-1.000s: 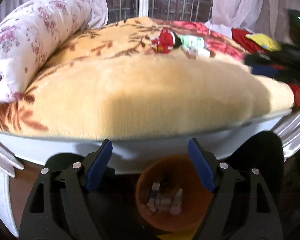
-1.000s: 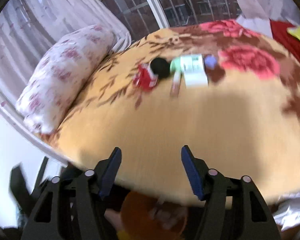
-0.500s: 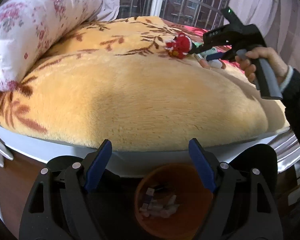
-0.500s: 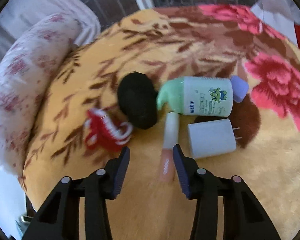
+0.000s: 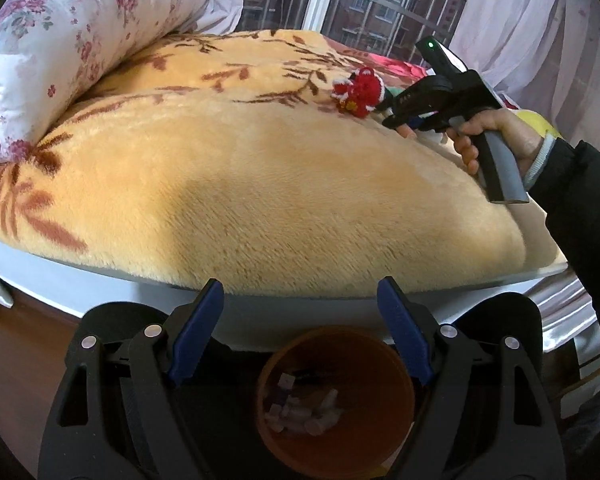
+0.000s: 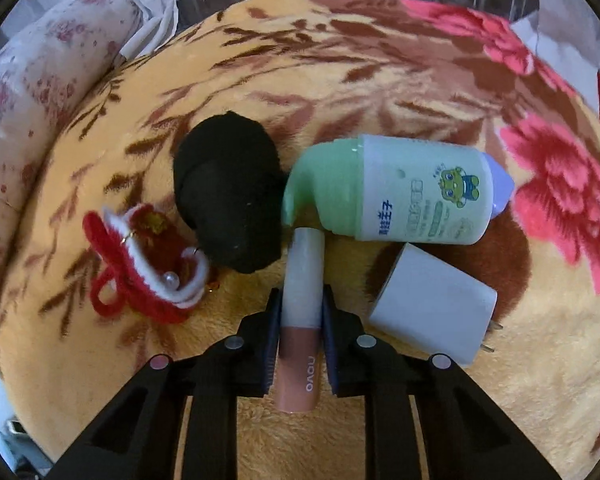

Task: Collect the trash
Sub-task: 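Grasp the pink lipstick tube with the right tool, then grasp the red knitted toy with the left tool while the right tool holds the lipstick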

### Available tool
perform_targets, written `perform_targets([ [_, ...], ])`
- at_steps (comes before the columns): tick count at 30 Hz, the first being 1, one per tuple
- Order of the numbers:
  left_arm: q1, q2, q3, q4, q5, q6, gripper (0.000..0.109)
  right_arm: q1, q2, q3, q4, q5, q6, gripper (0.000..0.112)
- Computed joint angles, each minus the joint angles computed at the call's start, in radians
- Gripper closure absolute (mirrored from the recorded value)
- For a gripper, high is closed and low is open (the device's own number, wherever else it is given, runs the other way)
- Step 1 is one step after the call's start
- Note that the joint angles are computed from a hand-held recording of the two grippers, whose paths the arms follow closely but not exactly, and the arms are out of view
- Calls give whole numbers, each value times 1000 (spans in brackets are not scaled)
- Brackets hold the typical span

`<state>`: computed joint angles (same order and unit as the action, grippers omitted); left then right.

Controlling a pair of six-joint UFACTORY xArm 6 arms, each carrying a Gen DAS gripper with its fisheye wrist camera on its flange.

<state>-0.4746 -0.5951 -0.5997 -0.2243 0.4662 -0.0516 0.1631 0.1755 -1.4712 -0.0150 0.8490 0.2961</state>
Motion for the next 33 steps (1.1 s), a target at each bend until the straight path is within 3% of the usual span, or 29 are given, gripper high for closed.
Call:
perform_targets([
  [3, -9, 4, -8, 21, 12, -17, 31, -1, -43, 59, 4, -52, 25, 95],
  [8, -9, 17, -54, 133, 6, -61, 31, -34, -286, 348, 301, -198, -118, 95],
  [12, -18, 163, -203, 38, -28, 92, 31, -55, -451, 531, 160, -323, -46, 95],
  [14, -32, 294, -332, 26, -28, 166, 25, -87, -485, 566, 71, -354, 1, 95],
  [19, -52, 607, -686, 40, 38, 233, 25, -166, -492, 603, -10, -419, 48, 95],
  [24, -45, 883, -1048, -19, 186, 310, 25, -181, -463, 628, 204, -448, -97, 95],
  [27, -44, 983, -1176, 13, 252, 320, 25, -183, -463, 631, 280, -453, -157, 95],
  [30, -44, 1056, -1246, 99, 250, 289, 25, -184, -460, 638, 381, -462, -227, 95],
  [33, -32, 1102, -1292, 61, 276, 298, 29, -184, -454, 633, 444, -457, -270, 95],
])
